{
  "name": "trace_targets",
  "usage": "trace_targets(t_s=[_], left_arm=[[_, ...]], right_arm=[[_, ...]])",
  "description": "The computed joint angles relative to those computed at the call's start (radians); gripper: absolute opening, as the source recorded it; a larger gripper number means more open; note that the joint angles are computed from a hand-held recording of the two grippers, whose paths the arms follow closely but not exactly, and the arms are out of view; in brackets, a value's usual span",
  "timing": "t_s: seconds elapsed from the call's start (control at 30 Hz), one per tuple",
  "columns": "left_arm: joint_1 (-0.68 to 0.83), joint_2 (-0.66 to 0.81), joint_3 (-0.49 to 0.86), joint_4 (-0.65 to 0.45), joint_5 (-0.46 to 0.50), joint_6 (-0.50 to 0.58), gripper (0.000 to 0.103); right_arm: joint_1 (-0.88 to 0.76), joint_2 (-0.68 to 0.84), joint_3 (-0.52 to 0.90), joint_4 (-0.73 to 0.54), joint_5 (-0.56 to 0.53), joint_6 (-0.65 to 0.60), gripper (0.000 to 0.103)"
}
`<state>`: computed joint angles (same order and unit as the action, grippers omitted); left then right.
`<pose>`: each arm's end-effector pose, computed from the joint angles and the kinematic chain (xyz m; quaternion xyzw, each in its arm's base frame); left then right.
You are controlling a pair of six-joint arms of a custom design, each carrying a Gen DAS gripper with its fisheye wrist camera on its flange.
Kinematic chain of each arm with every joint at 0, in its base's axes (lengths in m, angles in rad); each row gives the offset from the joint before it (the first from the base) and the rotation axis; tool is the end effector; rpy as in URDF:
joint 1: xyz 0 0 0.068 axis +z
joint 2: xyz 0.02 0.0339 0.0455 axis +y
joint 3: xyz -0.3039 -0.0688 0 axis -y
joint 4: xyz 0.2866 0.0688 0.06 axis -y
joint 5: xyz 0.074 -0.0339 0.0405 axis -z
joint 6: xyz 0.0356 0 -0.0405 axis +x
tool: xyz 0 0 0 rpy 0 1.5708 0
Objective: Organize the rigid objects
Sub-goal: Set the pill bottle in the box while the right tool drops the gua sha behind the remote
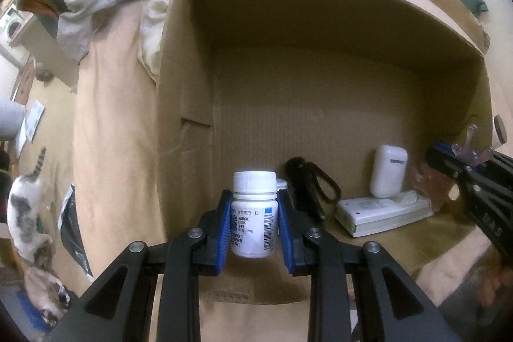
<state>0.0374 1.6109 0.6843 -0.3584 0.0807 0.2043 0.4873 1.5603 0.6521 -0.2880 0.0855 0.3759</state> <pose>0.2831 0.0077 0.1190 0.0882 0.9851 -0.0225 0.1461 0.2493 0.1286 0.1265 -0.0467 0.9805 0.0397 0.1865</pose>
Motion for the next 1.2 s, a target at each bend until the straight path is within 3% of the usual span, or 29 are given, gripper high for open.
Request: trace_targets(t_s=[0.5,0.67,0.77,0.83,0.9,0.97,1.07,1.17,1.2], left_arm=[[-0.048,-0.014,-0.040,0.040,-0.049,0.022,0.024],[-0.065,-0.020,-0.052,0.062,-0.084,0.041,0.024],[-0.065,-0.017,-0.050,0.051,-0.068,0.042,0.024],[-0.069,-0.021,-0.050,0.046,-0.064,0.043,0.024],[-0.078,-0.043,-0.062,0.055,-0.071,0.049,0.025],[-0.084,-0.061,-0.067,0.058,-0.074,0.050,0.025],[-0.078,-0.072,-0.062,0.049,-0.062,0.039,0.032],[-0.061,-0.093,-0.060,0.041,-0.035,0.025,0.062],[-0.054,-0.099,-0.058,0.042,-0.020,0.021,0.068]], right_arm=[[0.014,0.035,0.009,-0.003,0.006,0.012,0.017],[0.036,0.055,0.024,-0.012,0.034,0.003,0.023],[0.049,0.046,0.024,-0.009,0.046,-0.004,0.035],[0.057,0.021,0.014,0.010,0.038,-0.017,0.051],[0.078,0.002,0.010,0.018,0.059,-0.025,0.080],[0.092,-0.011,0.007,0.028,0.088,-0.028,0.090],[0.074,-0.026,0.001,0.043,0.068,-0.022,0.092],[0.044,-0.069,-0.017,0.056,0.061,-0.013,0.092],[0.036,-0.082,-0.019,0.059,0.059,-0.009,0.092]])
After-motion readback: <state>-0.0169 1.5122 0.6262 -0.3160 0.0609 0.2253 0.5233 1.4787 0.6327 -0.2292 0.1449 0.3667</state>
